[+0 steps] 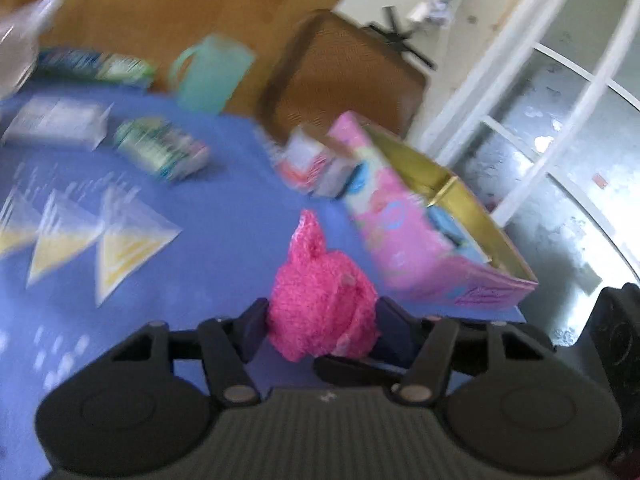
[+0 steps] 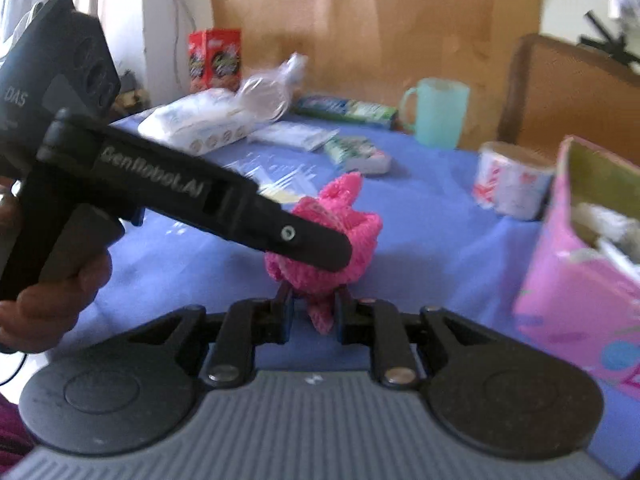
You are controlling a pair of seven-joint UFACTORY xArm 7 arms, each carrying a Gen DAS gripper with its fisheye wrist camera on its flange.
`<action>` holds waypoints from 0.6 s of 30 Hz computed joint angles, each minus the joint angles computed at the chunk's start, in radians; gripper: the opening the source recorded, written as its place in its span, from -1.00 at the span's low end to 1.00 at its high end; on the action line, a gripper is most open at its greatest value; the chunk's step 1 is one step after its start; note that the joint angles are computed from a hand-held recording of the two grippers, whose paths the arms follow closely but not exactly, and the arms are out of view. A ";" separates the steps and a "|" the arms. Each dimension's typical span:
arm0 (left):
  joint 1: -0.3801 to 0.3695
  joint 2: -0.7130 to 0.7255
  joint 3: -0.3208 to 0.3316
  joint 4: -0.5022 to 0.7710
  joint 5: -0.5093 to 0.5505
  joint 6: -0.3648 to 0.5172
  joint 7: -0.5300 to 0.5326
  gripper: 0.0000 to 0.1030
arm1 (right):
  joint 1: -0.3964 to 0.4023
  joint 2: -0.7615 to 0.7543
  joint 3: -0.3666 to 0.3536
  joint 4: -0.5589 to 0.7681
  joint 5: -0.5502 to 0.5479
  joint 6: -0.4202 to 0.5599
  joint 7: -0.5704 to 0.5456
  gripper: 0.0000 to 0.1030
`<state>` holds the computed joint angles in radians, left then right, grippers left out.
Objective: Organize soft objects
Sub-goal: 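Drop the pink sock into the pink tin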
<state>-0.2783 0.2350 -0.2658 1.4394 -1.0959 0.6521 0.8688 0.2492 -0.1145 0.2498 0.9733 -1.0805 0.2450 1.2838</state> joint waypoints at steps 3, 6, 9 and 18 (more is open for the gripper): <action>-0.031 0.035 -0.024 0.101 0.023 0.002 0.013 0.15 | -0.056 -0.080 0.016 -0.028 -0.200 0.001 0.220 -0.56; -0.093 0.119 -0.048 0.259 0.125 -0.015 -0.025 0.19 | -0.104 -0.175 0.024 -0.064 -0.319 0.046 0.353 -0.56; -0.189 0.251 -0.062 0.463 0.294 -0.035 -0.111 0.33 | -0.137 -0.241 0.002 -0.097 -0.284 0.097 0.335 -0.55; -0.401 0.567 0.035 0.902 0.693 -0.007 -0.527 0.69 | -0.266 -0.243 -0.064 -0.126 0.043 0.210 0.176 -0.25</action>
<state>-0.6794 0.8019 -0.2306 2.3416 -0.4028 0.6450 0.3422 -0.0168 -0.3571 0.1854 0.8476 -1.0378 0.4553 1.4595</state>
